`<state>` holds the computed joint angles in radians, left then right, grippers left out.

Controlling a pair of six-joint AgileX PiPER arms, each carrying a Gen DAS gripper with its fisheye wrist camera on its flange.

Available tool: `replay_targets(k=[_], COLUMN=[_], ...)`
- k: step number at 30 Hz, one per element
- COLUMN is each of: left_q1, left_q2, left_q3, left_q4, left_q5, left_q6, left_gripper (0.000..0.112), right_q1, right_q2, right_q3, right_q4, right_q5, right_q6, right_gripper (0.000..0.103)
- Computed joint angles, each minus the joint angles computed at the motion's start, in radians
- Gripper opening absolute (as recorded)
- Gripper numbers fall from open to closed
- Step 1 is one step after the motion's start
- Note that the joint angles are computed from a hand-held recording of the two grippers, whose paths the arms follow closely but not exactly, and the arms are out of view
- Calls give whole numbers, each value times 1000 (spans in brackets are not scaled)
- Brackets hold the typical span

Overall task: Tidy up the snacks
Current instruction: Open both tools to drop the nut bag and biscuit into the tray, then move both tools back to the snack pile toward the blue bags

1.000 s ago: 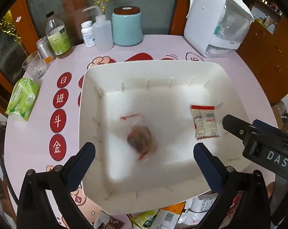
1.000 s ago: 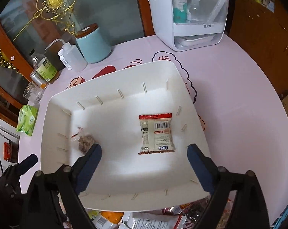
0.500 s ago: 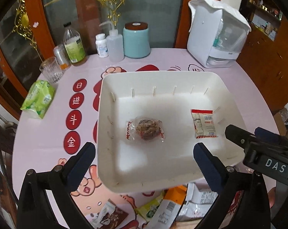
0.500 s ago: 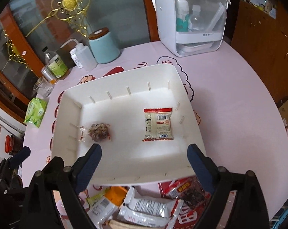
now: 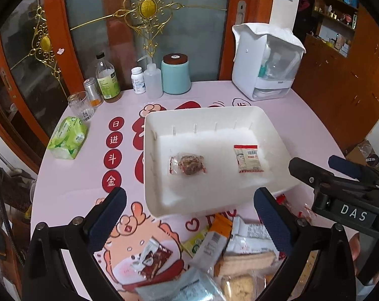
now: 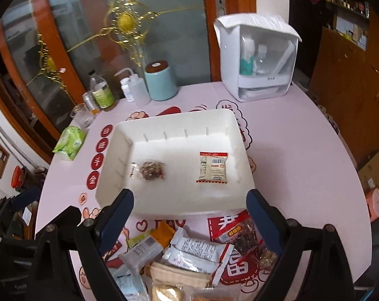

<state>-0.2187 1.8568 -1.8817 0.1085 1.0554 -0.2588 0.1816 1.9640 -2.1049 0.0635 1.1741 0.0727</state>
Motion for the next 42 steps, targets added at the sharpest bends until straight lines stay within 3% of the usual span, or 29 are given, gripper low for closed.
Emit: replay_targets(k=[7,20,24,28,34,38,42], left_q1=[-3,-36,-50,-57,42,137,182], left_q2=[-125,-448,-549,-608,-649,-645,-610], left_q3=[113,472,601,691,829,933,1023], left_q4=[3,12,20,23,-146,-334,-423], left_q5=[13,-72,-98,-103,-130,-140,-155], left_q6=[-20,-8,40,82,268,504,675], left_gripper=[101,100,92,92,92,92,92], right_q1=[17,78,77,65,113,176,218], right_q2=[-171,-498,-568,-612,-666,-678,-638], right_q3=[204,639,771,903,1119,1221,1276], right_q4=[-2,-50,-18,66,167,180,174], right_q5=[-77,-223,-260,-289,-337,-382,-422], right_q6=[-68,-135,-164,-245,-413,-445,-441], right_gripper=[92,92,88,80,69,67,63])
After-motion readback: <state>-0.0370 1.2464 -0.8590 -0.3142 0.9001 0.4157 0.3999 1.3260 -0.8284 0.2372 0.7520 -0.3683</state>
